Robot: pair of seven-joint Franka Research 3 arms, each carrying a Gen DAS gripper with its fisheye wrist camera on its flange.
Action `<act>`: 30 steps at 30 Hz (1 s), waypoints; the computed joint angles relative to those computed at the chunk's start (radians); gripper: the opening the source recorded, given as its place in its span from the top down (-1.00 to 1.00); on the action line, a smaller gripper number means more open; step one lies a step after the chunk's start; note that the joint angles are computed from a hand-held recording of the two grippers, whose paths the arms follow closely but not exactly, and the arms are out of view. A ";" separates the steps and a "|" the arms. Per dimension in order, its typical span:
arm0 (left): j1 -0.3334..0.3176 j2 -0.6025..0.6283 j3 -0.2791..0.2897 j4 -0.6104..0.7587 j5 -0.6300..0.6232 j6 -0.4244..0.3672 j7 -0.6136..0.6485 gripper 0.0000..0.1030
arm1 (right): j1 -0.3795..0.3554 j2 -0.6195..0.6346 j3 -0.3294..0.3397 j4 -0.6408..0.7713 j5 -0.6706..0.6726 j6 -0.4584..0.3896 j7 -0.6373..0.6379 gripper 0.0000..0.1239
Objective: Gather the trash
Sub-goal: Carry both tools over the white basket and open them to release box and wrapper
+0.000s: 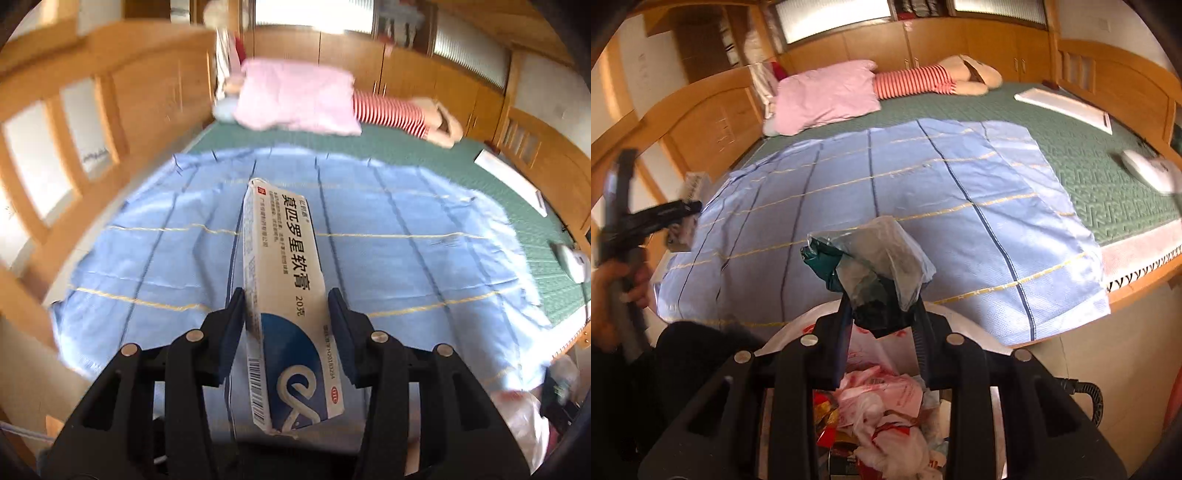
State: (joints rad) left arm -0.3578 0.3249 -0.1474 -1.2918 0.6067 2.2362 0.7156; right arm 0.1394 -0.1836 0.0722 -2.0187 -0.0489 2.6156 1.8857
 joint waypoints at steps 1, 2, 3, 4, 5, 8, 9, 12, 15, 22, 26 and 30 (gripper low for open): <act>-0.015 -0.060 0.003 -0.070 0.035 0.018 -0.039 0.10 | -0.002 -0.015 0.010 -0.011 -0.025 0.004 0.013 0.50; -0.027 -0.111 -0.002 -0.129 0.073 0.027 -0.074 0.09 | -0.003 -0.029 0.016 -0.021 -0.042 0.005 0.018 0.50; -0.031 -0.154 -0.014 -0.177 0.096 0.039 -0.095 0.09 | -0.004 -0.042 0.015 -0.032 -0.046 0.010 0.011 0.50; -0.033 -0.171 -0.028 -0.198 0.113 0.046 -0.113 0.09 | -0.007 -0.055 0.020 -0.041 -0.057 0.012 0.013 0.50; -0.034 -0.196 -0.042 -0.224 0.128 0.056 -0.121 0.09 | -0.010 -0.070 0.026 -0.049 -0.068 0.012 0.014 0.50; -0.031 -0.247 -0.082 -0.282 0.121 0.084 -0.127 0.09 | -0.031 -0.112 0.055 -0.069 -0.129 0.014 0.039 0.50; -0.031 -0.251 -0.091 -0.290 0.121 0.091 -0.132 0.09 | -0.036 -0.128 0.063 -0.078 -0.145 0.015 0.045 0.50; -0.034 -0.299 -0.118 -0.342 0.125 0.109 -0.146 0.09 | -0.037 -0.168 0.065 -0.102 -0.140 0.019 0.035 0.50; -0.036 -0.324 -0.138 -0.372 0.140 0.113 -0.163 0.09 | -0.038 -0.203 0.066 -0.120 -0.116 0.019 0.019 0.50; -0.037 -0.340 -0.163 -0.402 0.145 0.124 -0.162 0.08 | -0.055 -0.202 0.071 -0.119 -0.083 -0.004 0.005 0.50; -0.042 -0.333 -0.167 -0.402 0.128 0.138 -0.139 0.08 | -0.027 -0.180 0.043 -0.124 -0.018 -0.063 -0.039 0.50; -0.048 -0.326 -0.167 -0.408 0.098 0.163 -0.098 0.08 | 0.006 -0.167 0.006 -0.139 0.079 -0.115 -0.084 0.48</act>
